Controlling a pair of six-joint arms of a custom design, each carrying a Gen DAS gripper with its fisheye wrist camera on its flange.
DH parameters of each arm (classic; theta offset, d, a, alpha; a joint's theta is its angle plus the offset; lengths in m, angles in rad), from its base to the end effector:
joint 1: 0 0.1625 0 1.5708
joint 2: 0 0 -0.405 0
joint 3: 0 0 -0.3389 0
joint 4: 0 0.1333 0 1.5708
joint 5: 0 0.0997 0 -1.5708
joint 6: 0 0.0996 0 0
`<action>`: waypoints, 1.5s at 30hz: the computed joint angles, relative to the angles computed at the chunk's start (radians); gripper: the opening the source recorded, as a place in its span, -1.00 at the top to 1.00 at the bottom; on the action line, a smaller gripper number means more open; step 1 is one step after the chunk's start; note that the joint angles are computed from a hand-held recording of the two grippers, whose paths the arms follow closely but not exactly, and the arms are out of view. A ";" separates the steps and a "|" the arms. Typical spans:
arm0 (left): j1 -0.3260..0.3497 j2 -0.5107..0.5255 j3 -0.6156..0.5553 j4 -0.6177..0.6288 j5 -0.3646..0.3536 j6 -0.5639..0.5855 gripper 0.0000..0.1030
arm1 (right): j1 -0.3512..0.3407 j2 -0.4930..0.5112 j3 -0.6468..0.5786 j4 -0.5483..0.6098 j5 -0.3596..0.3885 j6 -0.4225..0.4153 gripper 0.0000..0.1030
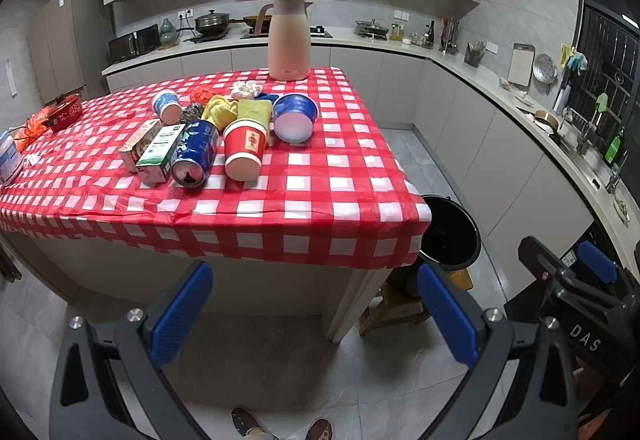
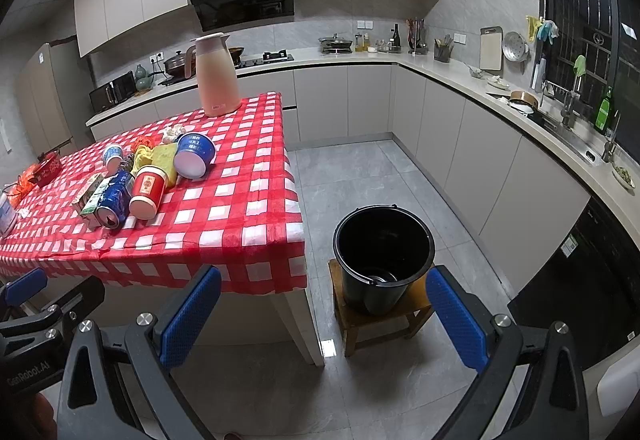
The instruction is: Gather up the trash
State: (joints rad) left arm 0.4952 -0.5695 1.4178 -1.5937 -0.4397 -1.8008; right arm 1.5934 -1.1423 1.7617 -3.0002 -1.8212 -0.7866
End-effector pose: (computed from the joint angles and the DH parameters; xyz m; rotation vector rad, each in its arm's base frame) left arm -0.4232 -0.4825 0.0246 -0.1856 2.0217 -1.1174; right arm 0.1218 -0.5802 0.3398 0.8532 -2.3324 0.8702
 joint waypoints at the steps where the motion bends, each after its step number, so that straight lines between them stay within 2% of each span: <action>1: 0.001 -0.003 0.004 -0.003 -0.001 0.001 -1.00 | 0.002 0.001 0.002 -0.002 -0.002 0.000 -1.00; 45: 0.001 -0.027 0.032 0.002 -0.007 -0.018 -1.00 | 0.013 0.005 0.006 0.004 -0.007 0.002 -1.00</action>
